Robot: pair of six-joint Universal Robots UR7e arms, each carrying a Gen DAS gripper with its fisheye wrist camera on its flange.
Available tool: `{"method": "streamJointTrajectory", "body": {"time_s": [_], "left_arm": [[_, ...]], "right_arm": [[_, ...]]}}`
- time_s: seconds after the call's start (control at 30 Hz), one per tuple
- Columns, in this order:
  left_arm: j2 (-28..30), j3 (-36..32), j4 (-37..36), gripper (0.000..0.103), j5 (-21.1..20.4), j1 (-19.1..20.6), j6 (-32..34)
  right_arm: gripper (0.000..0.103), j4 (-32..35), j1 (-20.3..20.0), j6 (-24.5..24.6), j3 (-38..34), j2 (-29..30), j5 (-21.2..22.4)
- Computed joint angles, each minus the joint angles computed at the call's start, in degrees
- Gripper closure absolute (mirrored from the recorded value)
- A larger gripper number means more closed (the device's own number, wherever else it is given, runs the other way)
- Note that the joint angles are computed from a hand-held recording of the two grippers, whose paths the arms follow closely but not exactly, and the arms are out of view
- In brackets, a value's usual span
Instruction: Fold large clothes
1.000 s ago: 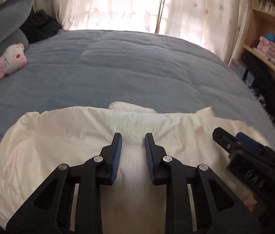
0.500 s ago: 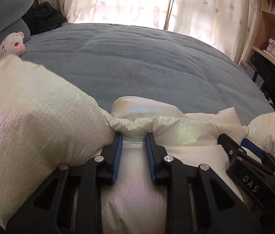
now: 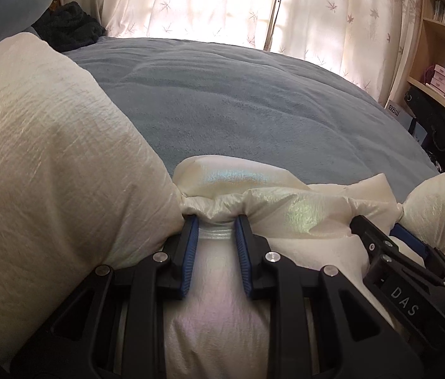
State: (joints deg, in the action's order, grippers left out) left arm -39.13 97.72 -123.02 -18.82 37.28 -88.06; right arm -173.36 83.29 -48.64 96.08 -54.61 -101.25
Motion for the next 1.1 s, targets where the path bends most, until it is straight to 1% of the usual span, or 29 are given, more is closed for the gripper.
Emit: {"method": "streamJointTrajectory", "body": {"time_s": [0.13, 0.27, 0.37, 0.43, 0.5, 0.57, 0.63, 0.7, 0.73, 0.83, 0.87, 0.9, 0.93, 0.97, 1.0, 1.03, 1.07, 1.1], "left_arm": [[-0.3, 0.7, -2.1, 0.081, -0.4, 0.2, 1.2], [-1.0, 0.7, -2.5, 0.081, -1.5, 0.4, 2.4], [-2.5, 0.6, -2.9, 0.081, -4.2, 0.8, 6.2], [-3.7, -0.3, -0.3, 0.081, -6.3, 1.2, 9.4], [-5.2, -0.8, 3.8, 0.081, -7.2, 1.4, 10.0], [-6.7, -1.4, 10.8, 0.083, -7.3, 1.4, 6.9], [-8.8, -1.2, 17.3, 0.088, -7.5, 1.3, 2.6], [-10.9, -1.2, 25.3, 0.088, -7.5, 1.3, -4.1], [-12.3, -0.6, 27.8, 0.088, -7.7, 1.4, -6.7], [-16.0, 0.2, 37.7, 0.088, -9.2, 1.8, -15.5], [-17.1, 0.9, 39.3, 0.088, -9.9, 2.2, -17.4], [-18.8, 2.7, 38.5, 0.088, -10.5, 2.5, -18.8], [-20.6, 5.4, 35.2, 0.088, -10.9, 2.3, -19.3], [-21.8, 7.6, 31.7, 0.088, -11.0, 2.3, -19.2], [-21.9, 8.5, 30.5, 0.088, -10.5, 2.4, -19.4], [-21.2, 8.1, 31.7, 0.088, -10.1, 2.4, -20.1], [-20.1, 6.8, 35.4, 0.088, -9.9, 2.5, -22.1], [-18.8, 5.4, 38.7, 0.089, -9.6, 2.6, -23.9]], "right_arm": [[0.031, 0.4, 0.2, 0.4, -0.3, 0.2, -0.4], [0.031, 2.8, 0.6, 0.8, -1.5, 0.4, -1.6], [0.030, 8.1, 1.4, 1.2, -4.0, 0.6, -3.7], [0.031, 13.5, 2.1, 0.0, -6.8, 0.8, -5.2], [0.032, 16.2, 2.5, -2.4, -9.1, 1.0, -6.6], [0.032, 15.6, 2.6, -4.6, -10.8, 1.1, -8.0], [0.032, 16.6, 2.3, -4.3, -13.7, 1.5, -8.8], [0.032, 16.9, 1.7, -3.9, -17.4, 2.3, -9.9], [0.032, 17.2, 1.4, -3.8, -18.9, 2.7, -10.5], [0.032, 21.4, -0.1, -0.1, -25.5, 4.5, -11.7], [0.031, 24.8, -1.0, 3.0, -27.7, 4.9, -10.6], [0.031, 28.5, -1.9, 6.2, -29.5, 5.0, -8.4], [0.031, 29.8, -2.6, 8.0, -30.0, 5.1, -6.5], [0.031, 28.7, -2.9, 7.8, -29.5, 5.1, -5.8], [0.029, 26.2, -3.0, 6.6, -28.3, 5.2, -5.9], [0.027, 23.3, -2.8, 5.1, -27.1, 5.5, -6.5], [0.027, 20.3, -2.6, 3.6, -25.9, 5.7, -7.1], [0.025, 18.4, -2.4, 3.1, -25.1, 6.0, -7.4]]}}
